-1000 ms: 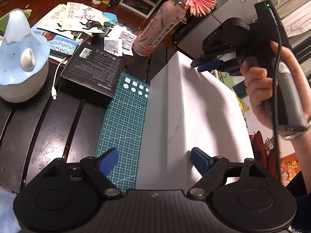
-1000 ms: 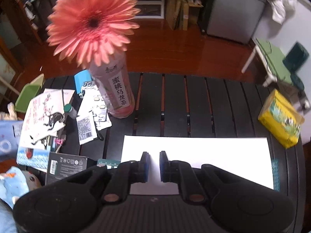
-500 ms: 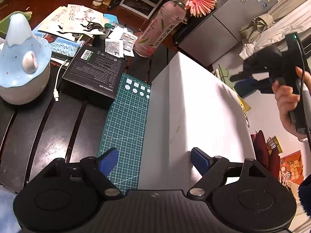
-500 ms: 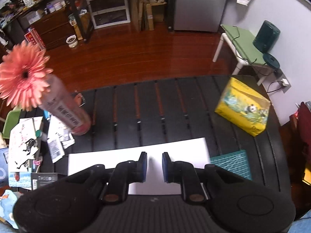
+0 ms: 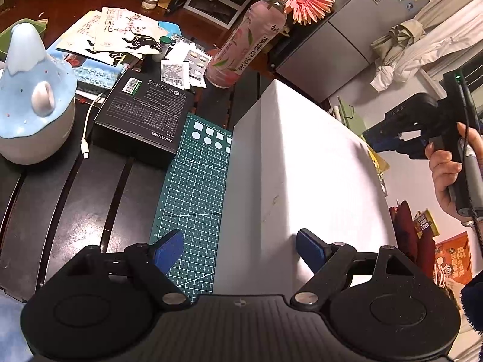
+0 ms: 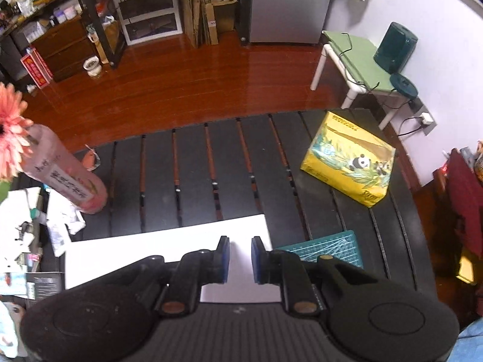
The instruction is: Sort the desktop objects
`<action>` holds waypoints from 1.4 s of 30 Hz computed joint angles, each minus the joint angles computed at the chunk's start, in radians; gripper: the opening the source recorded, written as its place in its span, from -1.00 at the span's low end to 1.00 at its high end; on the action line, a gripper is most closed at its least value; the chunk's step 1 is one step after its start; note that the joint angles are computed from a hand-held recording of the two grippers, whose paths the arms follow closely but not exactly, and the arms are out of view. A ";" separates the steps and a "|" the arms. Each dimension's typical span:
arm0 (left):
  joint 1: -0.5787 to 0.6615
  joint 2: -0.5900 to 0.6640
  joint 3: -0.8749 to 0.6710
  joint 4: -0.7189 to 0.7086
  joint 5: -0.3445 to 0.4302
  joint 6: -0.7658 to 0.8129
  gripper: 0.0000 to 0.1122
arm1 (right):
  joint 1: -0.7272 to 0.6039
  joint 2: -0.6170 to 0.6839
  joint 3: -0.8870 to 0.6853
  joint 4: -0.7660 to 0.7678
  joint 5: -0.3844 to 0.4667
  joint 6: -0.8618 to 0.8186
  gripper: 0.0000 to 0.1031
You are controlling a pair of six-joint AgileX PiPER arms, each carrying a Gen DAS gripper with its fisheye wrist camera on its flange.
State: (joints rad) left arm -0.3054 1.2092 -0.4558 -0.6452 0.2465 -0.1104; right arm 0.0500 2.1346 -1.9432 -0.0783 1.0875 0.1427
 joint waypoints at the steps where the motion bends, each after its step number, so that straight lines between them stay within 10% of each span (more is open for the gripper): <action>1: 0.000 0.001 0.000 -0.003 0.000 0.004 0.46 | 0.001 0.003 0.001 -0.013 -0.003 0.004 -0.73; 27: -0.001 0.007 -0.008 -0.013 0.008 0.020 0.48 | -0.031 0.057 -0.043 0.012 0.031 -0.010 -0.73; 42: -0.063 0.049 -0.037 0.246 0.004 -0.244 0.49 | -0.036 -0.004 0.067 0.021 -0.019 -0.031 -0.73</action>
